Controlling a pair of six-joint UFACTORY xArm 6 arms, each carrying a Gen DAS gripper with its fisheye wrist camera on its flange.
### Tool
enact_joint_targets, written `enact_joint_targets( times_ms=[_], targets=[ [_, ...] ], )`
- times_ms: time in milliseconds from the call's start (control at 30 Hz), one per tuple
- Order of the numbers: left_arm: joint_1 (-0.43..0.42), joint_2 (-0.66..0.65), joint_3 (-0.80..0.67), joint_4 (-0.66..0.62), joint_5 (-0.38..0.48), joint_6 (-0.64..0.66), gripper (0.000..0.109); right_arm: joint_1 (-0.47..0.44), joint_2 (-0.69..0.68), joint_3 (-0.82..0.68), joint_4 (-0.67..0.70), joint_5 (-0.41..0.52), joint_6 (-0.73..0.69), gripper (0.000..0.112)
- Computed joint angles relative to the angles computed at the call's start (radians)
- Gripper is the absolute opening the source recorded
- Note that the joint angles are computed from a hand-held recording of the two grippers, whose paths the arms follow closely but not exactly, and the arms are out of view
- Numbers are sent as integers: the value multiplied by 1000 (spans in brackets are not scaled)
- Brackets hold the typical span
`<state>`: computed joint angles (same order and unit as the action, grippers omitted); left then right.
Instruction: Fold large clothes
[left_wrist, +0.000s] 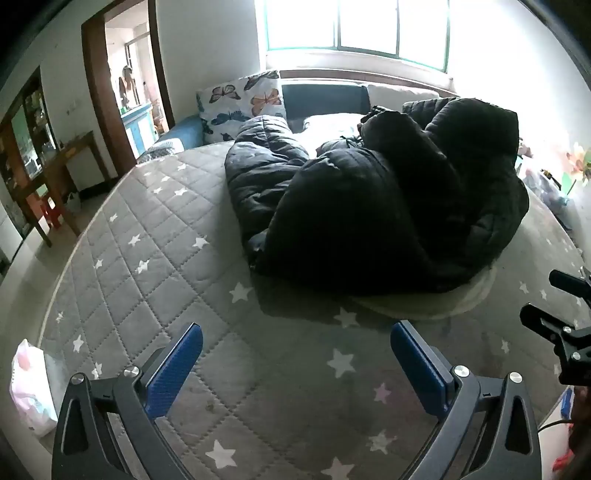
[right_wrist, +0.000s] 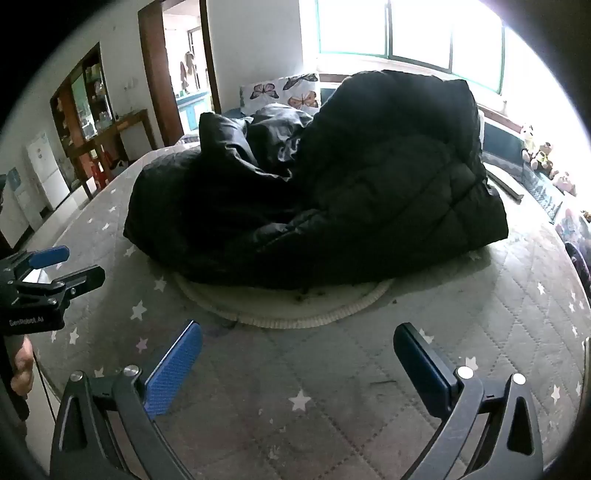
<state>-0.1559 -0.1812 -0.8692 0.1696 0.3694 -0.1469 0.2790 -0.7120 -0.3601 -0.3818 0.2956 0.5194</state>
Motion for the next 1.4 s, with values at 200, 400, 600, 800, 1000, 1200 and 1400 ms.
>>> enact_joint_targets(
  times_ms=[200, 400, 600, 800, 1000, 1200, 1400],
  targets=[
    [-5, -3, 3, -52, -17, 41, 103, -1, 7, 12, 19, -29, 6, 103],
    [-20, -32, 31, -41, -34, 41, 103, 1, -29, 7, 51, 8, -37, 103],
    [-21, -47, 34, -56, -26, 51, 103, -1, -34, 20, 31, -4, 1, 103],
    [-20, -45, 25, -53, -11, 47, 103, -6, -39, 24, 37, -6, 0, 103],
    [-20, -37, 22, -30, -11, 29, 103, -12, -42, 26, 54, -8, -14, 103],
    [-20, -30, 19, -20, -14, 24, 103, -13, -40, 25, 57, -5, -15, 103],
    [-20, -26, 16, -16, -13, 20, 103, -12, -32, 21, 66, -7, -25, 103]
  ],
)
